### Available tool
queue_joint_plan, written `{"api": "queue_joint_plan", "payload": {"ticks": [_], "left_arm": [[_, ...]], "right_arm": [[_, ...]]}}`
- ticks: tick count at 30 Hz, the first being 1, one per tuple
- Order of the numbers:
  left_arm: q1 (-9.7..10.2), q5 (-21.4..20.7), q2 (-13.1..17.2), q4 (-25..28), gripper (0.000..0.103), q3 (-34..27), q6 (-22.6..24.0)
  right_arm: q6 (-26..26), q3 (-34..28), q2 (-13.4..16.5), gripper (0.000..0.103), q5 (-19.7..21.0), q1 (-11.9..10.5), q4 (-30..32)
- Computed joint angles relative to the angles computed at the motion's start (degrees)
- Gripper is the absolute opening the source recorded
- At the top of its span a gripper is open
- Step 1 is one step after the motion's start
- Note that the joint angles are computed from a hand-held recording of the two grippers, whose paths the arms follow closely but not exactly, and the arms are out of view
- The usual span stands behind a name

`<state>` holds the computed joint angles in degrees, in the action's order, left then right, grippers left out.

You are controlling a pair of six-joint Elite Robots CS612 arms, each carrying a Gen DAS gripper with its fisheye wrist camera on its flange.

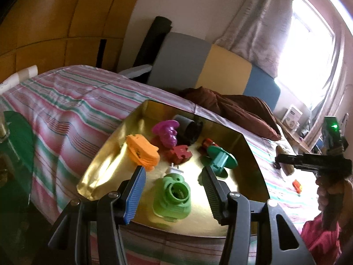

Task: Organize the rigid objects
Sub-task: 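Carry the egg into the tray and open the right tool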

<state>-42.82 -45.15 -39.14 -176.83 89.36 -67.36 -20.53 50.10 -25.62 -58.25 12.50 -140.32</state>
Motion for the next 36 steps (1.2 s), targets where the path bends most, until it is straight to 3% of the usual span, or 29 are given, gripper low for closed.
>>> {"api": "queue_joint_plan", "payload": {"ticks": [5, 13, 20, 27, 36], "left_arm": [[0.05, 0.8, -0.8, 1.2, 0.053, 1.0, -2.7], [-0.04, 2.6, -1.6, 1.0, 0.053, 2.3, -4.6], [0.10, 1.7, -1.8, 0.8, 0.053, 2.6, -5.9], [0.08, 1.5, -1.7, 0.6, 0.053, 2.3, -5.4], [0.01, 1.3, -1.7, 1.1, 0.053, 2.3, -5.6]], "right_arm": [[-5.6, 0.9, -0.9, 0.044, 2.7, 2.2, 7.1], [-9.4, -1.0, 0.6, 0.044, -1.0, 5.9, 13.2], [-8.4, -4.0, 2.9, 0.044, -6.1, 7.9, 13.3], [-7.4, -3.9, 3.4, 0.044, -8.8, 8.6, 11.0], [-8.4, -1.4, 1.8, 0.045, -7.7, 7.9, 8.0]]}}
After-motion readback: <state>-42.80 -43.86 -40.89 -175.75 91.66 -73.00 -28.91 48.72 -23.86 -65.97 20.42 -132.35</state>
